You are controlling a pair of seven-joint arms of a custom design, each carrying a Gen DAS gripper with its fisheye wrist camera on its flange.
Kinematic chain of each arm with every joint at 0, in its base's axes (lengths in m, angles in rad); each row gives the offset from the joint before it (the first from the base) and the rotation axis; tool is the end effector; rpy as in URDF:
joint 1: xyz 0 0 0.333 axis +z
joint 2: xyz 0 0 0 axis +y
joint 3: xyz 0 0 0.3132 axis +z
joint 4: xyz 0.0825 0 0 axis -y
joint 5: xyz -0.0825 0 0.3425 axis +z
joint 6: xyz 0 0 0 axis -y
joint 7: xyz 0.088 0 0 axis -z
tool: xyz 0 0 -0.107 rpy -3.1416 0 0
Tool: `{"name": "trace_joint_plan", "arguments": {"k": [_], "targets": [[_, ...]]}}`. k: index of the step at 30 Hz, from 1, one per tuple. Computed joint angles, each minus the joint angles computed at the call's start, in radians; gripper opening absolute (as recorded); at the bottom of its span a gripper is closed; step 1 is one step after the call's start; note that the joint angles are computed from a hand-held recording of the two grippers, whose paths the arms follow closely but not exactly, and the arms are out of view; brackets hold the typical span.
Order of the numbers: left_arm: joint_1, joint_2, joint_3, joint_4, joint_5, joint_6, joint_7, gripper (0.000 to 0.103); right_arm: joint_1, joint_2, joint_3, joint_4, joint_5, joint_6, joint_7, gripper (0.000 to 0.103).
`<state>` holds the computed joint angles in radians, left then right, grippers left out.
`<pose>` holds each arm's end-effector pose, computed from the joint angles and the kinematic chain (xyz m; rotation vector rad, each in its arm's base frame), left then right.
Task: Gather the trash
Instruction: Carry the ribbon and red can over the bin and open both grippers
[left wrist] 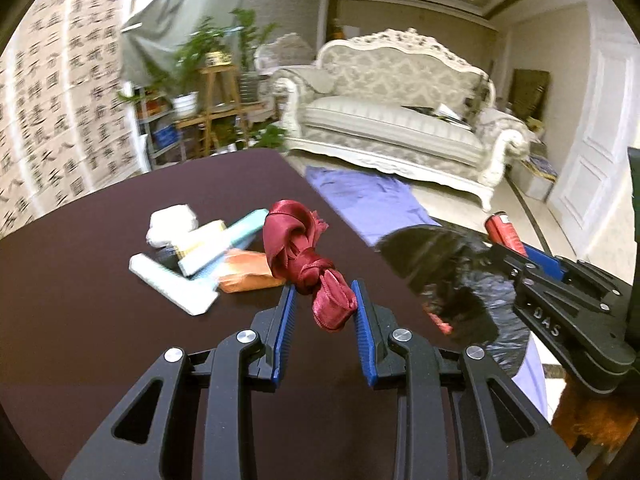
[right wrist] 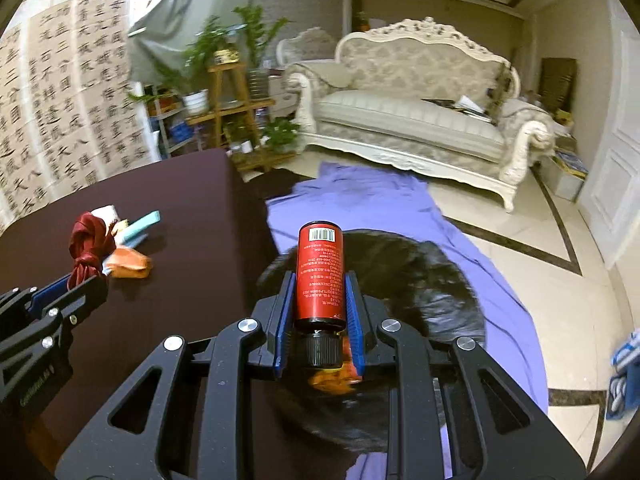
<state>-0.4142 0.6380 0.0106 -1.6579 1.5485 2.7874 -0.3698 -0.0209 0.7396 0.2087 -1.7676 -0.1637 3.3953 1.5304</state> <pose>0.5909 -0.3029 0.2837 -1.8075 1.5641 -0.8204 0.6700 0.1149 0.2921 -1.8572 1.3905 -0.6714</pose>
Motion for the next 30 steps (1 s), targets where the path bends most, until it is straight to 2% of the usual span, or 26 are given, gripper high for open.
{"name": "trace_joint_plan", "arguments": {"k": [3,9,16,21,28,30], "targets": [[-0.002,0.06,-0.012,0.082,-0.064,0.014,0.095,0.029,-0.019,0.021,0.005,0.027,0.002,-0.012,-0.001,0.023],[-0.024,0.159,0.001,0.222,-0.228,0.024,0.291,0.029,-0.055,0.065,0.021,0.085,0.011,-0.045,-0.014,0.023],[-0.057,0.254,0.024,0.364,-0.39,-0.006,0.478,0.029,-0.073,0.101,0.03,0.142,0.044,-0.078,-0.027,0.023],[-0.094,0.301,0.063,0.433,-0.474,-0.024,0.565,0.029,-0.079,0.122,0.034,0.175,0.07,-0.099,-0.041,0.023],[-0.114,0.343,0.094,0.482,-0.608,-0.02,0.683,0.03,-0.079,0.141,0.041,0.21,0.101,-0.123,-0.062,0.023],[-0.118,0.354,0.099,0.497,-0.647,-0.02,0.717,0.035,-0.086,0.147,0.05,0.22,0.107,-0.134,-0.07,0.024]]}}
